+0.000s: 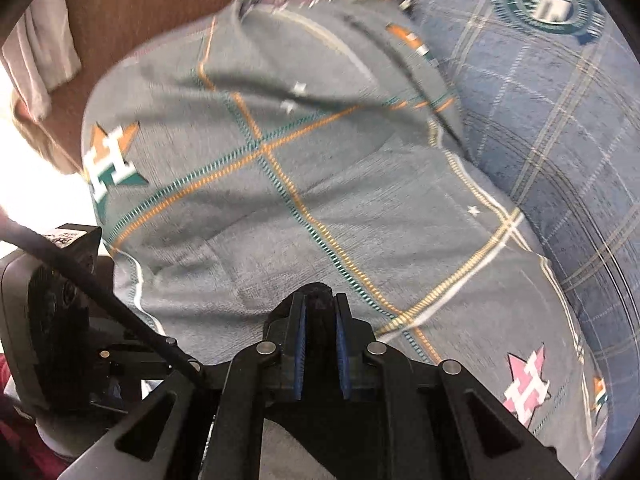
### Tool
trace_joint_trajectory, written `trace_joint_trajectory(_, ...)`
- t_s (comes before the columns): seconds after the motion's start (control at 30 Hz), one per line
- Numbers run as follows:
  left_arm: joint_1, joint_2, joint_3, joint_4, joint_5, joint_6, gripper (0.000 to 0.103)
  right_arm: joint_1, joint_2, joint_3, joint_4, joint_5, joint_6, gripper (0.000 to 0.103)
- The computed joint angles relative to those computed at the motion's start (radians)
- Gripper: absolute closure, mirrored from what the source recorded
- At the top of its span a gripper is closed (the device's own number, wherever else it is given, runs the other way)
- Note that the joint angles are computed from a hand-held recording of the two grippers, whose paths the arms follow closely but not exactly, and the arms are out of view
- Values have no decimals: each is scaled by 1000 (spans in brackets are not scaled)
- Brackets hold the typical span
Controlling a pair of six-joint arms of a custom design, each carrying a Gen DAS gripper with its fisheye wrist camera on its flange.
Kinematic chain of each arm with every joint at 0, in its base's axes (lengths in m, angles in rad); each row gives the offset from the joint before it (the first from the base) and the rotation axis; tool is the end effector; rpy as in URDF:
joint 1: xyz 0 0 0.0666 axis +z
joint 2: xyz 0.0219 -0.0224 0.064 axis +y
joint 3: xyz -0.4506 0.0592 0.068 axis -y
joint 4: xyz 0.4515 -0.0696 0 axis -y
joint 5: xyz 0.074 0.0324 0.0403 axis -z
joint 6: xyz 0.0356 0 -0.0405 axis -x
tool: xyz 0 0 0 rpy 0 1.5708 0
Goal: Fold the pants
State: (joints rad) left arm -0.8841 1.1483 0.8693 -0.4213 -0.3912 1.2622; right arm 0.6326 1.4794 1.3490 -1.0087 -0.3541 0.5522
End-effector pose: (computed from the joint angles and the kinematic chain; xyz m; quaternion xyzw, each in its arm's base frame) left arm 0.2732 -0.3124 0.3761 -0.2476 0.8582 -0.2793 0.3523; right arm 0.4292 0.3294 0.4292 -0.5682 0.7766 0.1804 0.2037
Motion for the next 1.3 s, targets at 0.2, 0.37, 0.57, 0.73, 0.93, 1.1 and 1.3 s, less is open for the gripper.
trace_joint_trajectory(0.2,15,130,159,20,68,-130,92,-128,-75,-32,27,-113,-40,89)
trace_joint_trajectory(0.37,27,286,302,18,160,-185,92,-286,-92,-65,58,-182,-70,89)
trace_joint_trajectory(0.57,23,472,483,-50,222,-244,91,-462,-38,-90,95,-251,-118,91)
trace_joint_trajectory(0.73,10,563,588,-160,241,-270,80,-547,24,-111,151,-243,-184,89)
trace_joint_trajectory(0.93,-30,487,540,-184,246,-339,55,-625,-16,-166,249,-185,-267,56)
trace_joint_trajectory(1.1,-39,396,460,-201,226,-330,54,-622,-93,-176,234,-283,-283,55)
trace_joint_trajectory(1.3,-46,299,363,-223,130,-217,54,-482,-174,-254,321,-174,-317,46)
